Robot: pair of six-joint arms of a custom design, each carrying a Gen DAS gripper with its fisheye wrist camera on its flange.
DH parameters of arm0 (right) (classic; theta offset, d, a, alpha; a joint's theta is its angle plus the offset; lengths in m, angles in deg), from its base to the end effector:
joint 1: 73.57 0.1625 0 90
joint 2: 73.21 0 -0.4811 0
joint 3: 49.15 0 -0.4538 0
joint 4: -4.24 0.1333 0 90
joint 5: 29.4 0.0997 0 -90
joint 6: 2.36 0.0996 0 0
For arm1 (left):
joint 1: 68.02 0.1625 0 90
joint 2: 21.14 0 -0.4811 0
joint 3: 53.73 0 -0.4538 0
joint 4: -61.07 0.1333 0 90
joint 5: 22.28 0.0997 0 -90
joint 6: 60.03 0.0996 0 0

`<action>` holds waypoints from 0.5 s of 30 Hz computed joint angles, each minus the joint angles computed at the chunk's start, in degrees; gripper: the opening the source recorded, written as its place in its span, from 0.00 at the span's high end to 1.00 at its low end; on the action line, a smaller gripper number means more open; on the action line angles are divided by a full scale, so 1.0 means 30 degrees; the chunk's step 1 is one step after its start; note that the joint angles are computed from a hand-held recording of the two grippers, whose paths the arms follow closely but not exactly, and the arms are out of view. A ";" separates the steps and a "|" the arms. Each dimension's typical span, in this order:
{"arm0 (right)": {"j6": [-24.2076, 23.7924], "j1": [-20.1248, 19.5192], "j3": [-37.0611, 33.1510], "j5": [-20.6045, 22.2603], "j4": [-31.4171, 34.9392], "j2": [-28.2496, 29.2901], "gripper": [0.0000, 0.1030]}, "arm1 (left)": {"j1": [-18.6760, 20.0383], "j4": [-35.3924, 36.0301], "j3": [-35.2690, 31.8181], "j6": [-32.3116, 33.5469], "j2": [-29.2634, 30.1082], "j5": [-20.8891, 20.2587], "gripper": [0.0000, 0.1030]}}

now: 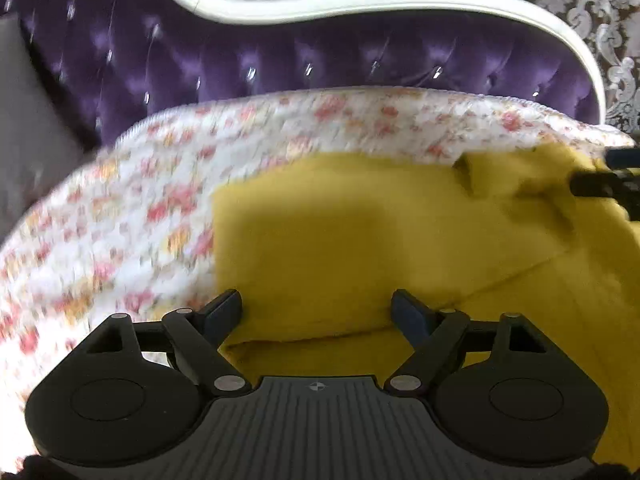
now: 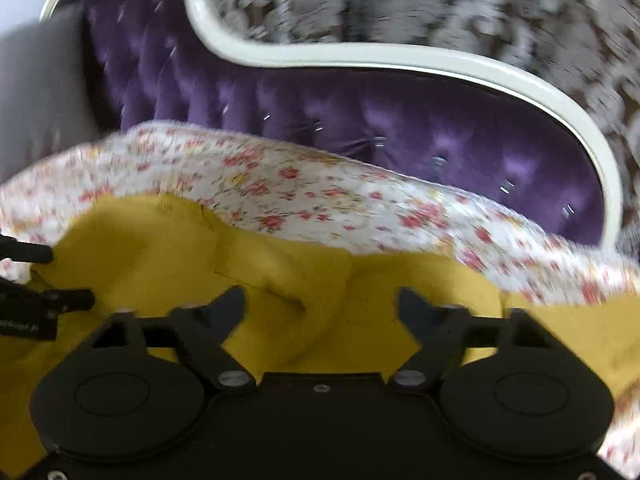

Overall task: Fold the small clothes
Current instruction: 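Fold the held sleeve across the sweater body with the left tool, release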

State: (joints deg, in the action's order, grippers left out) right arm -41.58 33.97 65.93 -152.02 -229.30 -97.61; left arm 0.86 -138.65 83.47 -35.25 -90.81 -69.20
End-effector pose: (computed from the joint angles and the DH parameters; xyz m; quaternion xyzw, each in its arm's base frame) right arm 0.2446 -0.5098 -0.0637 0.2985 -0.8156 0.3723 0.3273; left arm 0.0209 -0.5047 0.2073 0.2167 0.8507 -0.3237 0.3531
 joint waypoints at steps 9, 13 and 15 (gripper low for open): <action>-0.4030 0.0531 -0.3581 -0.1307 0.0508 0.2931 0.36 | 0.0634 -0.1697 0.0419 0.0520 0.0063 -0.1057 0.16; -0.3277 0.0207 -0.3836 -0.2899 -0.0379 0.2700 0.59 | 0.0850 -0.1714 0.0421 0.0405 0.0009 -0.1391 0.16; -0.0990 -0.0328 -0.2747 -0.3360 -0.0486 0.1520 0.58 | 0.0828 -0.1815 0.0462 0.0423 0.0020 -0.1385 0.16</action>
